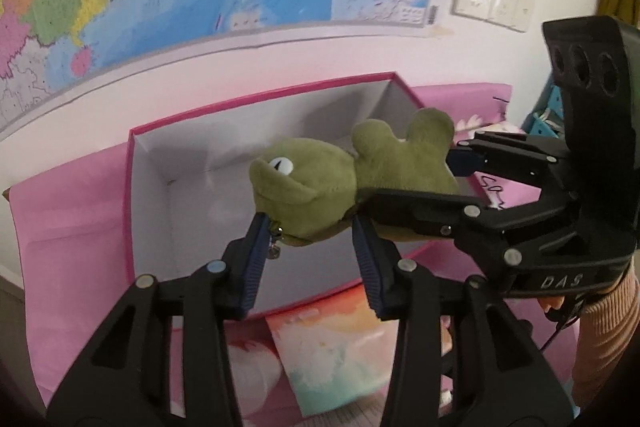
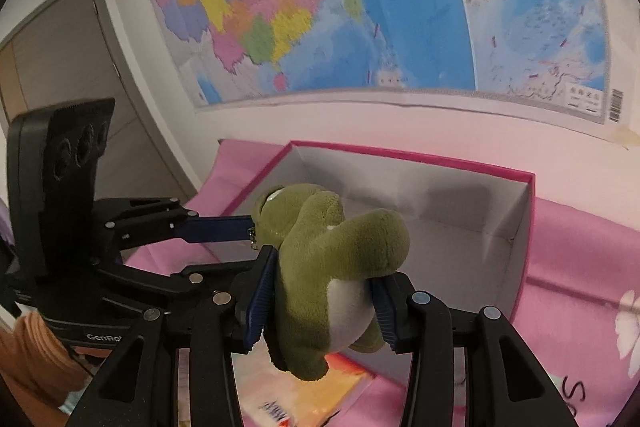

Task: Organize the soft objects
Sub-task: 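Carry the green frog into the pink box and open the right gripper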

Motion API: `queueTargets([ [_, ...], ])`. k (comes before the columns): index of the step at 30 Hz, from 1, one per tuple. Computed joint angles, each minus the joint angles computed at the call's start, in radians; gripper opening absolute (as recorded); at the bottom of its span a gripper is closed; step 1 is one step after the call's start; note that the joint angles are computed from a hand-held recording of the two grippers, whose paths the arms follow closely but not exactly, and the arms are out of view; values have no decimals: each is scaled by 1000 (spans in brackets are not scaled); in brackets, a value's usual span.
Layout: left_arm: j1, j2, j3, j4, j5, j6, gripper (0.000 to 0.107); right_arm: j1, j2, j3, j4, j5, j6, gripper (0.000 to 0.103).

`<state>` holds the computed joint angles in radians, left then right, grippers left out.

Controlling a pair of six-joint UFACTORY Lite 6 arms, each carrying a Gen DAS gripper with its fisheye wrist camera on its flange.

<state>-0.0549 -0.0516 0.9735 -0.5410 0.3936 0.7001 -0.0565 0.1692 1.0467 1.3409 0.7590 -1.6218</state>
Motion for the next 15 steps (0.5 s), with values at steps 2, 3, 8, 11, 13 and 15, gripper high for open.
queueTargets([
  [2,-17,40,33,102,-3,-120,44,13,31,25,8,-24,-12,46],
  [3,-21,50,40,134,-13,-156,44,20,49,38,10,-37,-13,48],
  [8,-5,35,21,165,-31,-206,44,35,105,72,5,-93,4,55],
  [11,23,-57,-47,71,-49,-98,44,34,82,45,11,-163,24,56],
  [13,71,-152,-110,-78,-28,74,47,-1,38,1,28,-123,14,56],
  [15,138,-285,-197,-225,9,253,56,-45,-60,-85,61,-84,-26,57],
])
